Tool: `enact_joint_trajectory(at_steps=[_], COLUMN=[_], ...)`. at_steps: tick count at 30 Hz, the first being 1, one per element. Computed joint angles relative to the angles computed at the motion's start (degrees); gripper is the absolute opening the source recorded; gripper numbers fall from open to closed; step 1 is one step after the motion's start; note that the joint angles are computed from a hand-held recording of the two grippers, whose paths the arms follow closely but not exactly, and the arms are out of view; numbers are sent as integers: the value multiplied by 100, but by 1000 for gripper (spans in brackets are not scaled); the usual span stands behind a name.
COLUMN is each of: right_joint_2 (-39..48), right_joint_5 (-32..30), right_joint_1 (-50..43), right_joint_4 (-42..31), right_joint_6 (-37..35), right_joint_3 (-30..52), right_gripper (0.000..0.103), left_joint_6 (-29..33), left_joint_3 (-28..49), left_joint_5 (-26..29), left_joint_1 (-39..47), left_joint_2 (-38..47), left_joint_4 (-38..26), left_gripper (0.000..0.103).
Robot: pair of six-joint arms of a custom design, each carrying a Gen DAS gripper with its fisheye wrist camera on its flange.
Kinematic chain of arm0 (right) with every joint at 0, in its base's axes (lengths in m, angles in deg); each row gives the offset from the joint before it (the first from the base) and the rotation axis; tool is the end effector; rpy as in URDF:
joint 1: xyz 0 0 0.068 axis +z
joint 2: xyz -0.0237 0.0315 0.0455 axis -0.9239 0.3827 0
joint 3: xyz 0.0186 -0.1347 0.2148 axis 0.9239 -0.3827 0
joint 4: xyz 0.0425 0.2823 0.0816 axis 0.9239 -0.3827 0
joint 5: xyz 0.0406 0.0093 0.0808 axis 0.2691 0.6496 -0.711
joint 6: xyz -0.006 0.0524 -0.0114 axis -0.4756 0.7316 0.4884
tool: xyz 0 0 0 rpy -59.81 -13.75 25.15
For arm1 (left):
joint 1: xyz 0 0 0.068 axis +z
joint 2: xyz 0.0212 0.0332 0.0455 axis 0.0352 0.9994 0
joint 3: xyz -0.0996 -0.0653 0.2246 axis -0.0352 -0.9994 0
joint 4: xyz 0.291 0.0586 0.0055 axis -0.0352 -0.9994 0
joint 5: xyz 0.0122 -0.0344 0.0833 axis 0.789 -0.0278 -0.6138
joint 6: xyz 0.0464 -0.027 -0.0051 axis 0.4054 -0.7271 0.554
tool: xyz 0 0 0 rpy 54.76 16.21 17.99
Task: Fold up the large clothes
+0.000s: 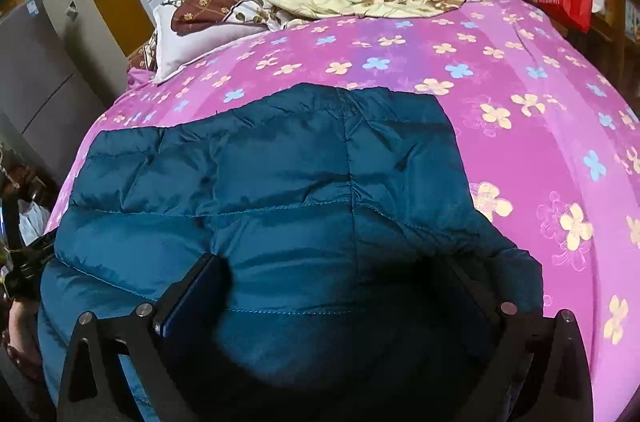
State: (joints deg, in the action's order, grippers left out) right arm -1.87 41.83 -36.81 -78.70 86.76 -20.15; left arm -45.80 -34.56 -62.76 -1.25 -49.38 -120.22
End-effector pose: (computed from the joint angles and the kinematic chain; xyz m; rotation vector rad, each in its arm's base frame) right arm 0.2148 0.1305 0.2283 -0.3468 2.5093 0.4299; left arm 0.1290 0.0033 0.1786 -0.4350 2.4153 0.2178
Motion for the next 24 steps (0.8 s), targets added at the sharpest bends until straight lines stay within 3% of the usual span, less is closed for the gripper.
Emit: enact_joint_trajectory(at_steps=[17,24], right_joint_2=[-317,-262], right_joint_5=[245,-9], right_joint_1=[178,21], right_joint_4=[565,665], right_joint_6=[129,95], right_joint_3=[-443,-488], right_gripper=[103,103], left_joint_6=[62,60], left_joint_3=[-90,-90], left_joint_5=[209,217], left_joint_1=[177,182], left_joint_2=[-196,-188], left_joint_4=[-3,2], left_gripper=[79,79])
